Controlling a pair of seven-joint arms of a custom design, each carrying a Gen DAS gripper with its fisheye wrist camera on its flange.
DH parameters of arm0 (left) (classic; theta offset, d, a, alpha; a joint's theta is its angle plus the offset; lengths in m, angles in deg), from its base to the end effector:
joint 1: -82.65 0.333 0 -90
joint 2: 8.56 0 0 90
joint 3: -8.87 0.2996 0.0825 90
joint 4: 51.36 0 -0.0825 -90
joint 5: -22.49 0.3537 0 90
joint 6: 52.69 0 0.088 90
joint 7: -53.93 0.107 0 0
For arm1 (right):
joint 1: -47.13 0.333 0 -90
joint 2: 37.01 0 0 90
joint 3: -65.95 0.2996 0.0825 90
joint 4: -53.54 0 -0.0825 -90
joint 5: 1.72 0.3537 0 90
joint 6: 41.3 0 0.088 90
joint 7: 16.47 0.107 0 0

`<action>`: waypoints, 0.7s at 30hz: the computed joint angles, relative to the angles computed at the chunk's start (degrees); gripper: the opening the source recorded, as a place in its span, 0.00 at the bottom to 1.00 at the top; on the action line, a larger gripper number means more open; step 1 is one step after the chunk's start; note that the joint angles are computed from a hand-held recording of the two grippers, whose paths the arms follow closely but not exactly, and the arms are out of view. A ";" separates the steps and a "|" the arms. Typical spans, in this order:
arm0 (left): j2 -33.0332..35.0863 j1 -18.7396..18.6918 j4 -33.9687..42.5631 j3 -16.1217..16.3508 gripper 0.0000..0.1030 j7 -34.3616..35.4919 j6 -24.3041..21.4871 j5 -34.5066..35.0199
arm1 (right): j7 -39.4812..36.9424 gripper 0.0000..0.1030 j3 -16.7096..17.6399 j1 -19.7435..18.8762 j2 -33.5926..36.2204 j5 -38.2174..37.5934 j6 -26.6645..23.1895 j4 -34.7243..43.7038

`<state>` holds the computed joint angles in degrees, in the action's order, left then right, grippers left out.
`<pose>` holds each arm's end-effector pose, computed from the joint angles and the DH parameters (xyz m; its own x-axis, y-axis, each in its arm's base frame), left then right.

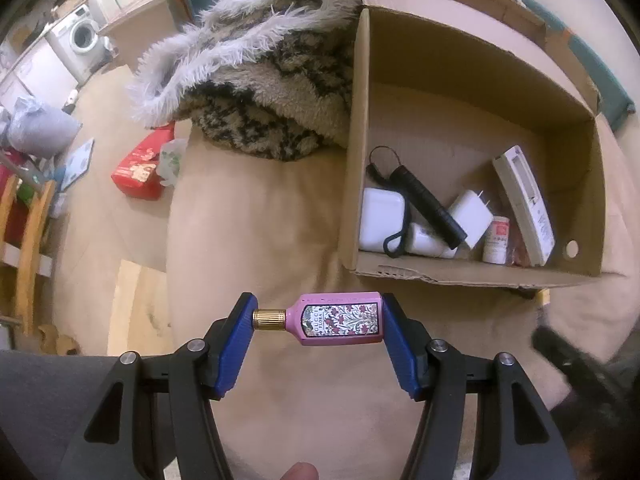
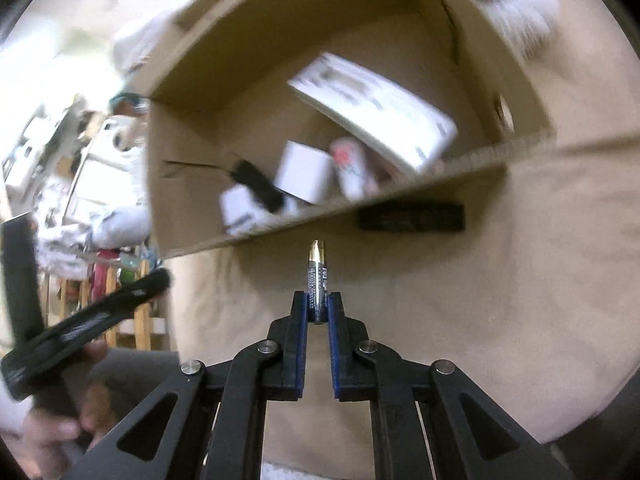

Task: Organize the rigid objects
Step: 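Grasp the AA battery with the right tool and lift it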

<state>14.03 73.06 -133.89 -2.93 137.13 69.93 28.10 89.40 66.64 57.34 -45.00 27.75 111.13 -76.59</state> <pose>0.6327 -0.2186 0.4941 -0.2665 -0.9636 0.0206 -0.9185 0.2475 -0.3083 0.5048 0.0831 0.4717 -0.3268 -0.7951 -0.5109 -0.8119 0.5129 -0.2789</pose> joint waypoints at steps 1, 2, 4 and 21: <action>-0.18 0.20 -0.27 -0.14 0.57 0.16 0.20 -0.46 | -1.55 0.10 -0.31 -0.07 -0.23 -0.23 0.10 0.45; -0.43 0.26 -0.58 -0.19 0.57 0.28 0.50 -0.58 | -2.23 0.10 -0.29 -0.21 -1.02 -1.10 0.16 0.70; -1.33 0.23 -1.82 -0.26 0.57 0.51 2.10 -0.46 | -5.15 0.10 -1.01 -0.46 -1.84 -1.03 -0.23 1.48; 4.64 -4.26 11.77 -0.46 0.57 -1.31 4.14 3.52 | -12.77 0.10 -2.32 -4.54 1.55 -8.43 1.35 10.47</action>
<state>18.67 68.80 -122.12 -3.40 135.81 74.07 31.63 76.62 64.31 52.80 -43.45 19.32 112.48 -66.12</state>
